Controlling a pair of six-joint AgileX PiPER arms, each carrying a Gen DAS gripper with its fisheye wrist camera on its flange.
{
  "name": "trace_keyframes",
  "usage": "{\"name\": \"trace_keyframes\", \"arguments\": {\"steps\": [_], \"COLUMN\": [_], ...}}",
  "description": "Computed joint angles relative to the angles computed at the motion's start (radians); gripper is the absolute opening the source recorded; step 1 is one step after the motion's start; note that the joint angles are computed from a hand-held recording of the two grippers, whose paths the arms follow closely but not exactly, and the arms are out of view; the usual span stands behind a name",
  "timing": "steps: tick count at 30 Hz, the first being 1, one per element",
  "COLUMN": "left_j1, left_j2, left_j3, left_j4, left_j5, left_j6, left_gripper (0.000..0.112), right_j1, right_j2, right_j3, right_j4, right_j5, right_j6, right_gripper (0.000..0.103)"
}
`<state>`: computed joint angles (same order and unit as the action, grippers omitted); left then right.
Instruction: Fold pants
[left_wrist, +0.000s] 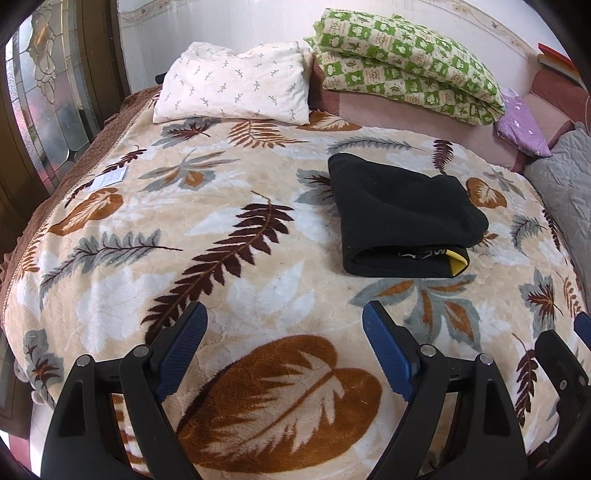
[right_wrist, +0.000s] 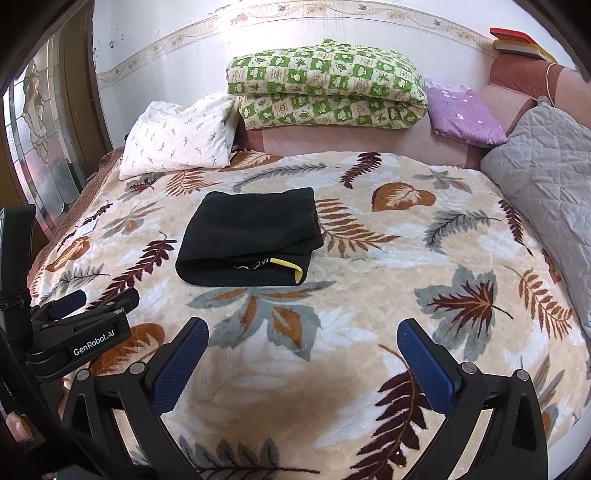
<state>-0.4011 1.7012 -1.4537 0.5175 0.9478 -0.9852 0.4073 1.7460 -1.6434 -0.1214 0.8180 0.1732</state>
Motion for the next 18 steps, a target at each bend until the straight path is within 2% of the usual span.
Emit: {"name": "trace_keyframes", "arguments": {"steps": [11, 18], "left_j1": [-0.035, -0.072], "left_j2": [-0.001, 0.021], "left_j3": [-0.004, -0.029], "left_j4": [0.018, 0.044], "left_j5": [-0.023, -0.009], "left_j6": [0.011, 0.005], "left_gripper": [0.087, 0.087], "right_j1": [-0.016, -0.031], "right_j2": [0.007, -0.018], "right_j3": [0.001, 0.033], "right_j4": [0.021, 0.006], "right_j5": [0.008, -0.012], "right_j6": [-0.002, 0.010], "right_gripper": [0.103, 0.103]}}
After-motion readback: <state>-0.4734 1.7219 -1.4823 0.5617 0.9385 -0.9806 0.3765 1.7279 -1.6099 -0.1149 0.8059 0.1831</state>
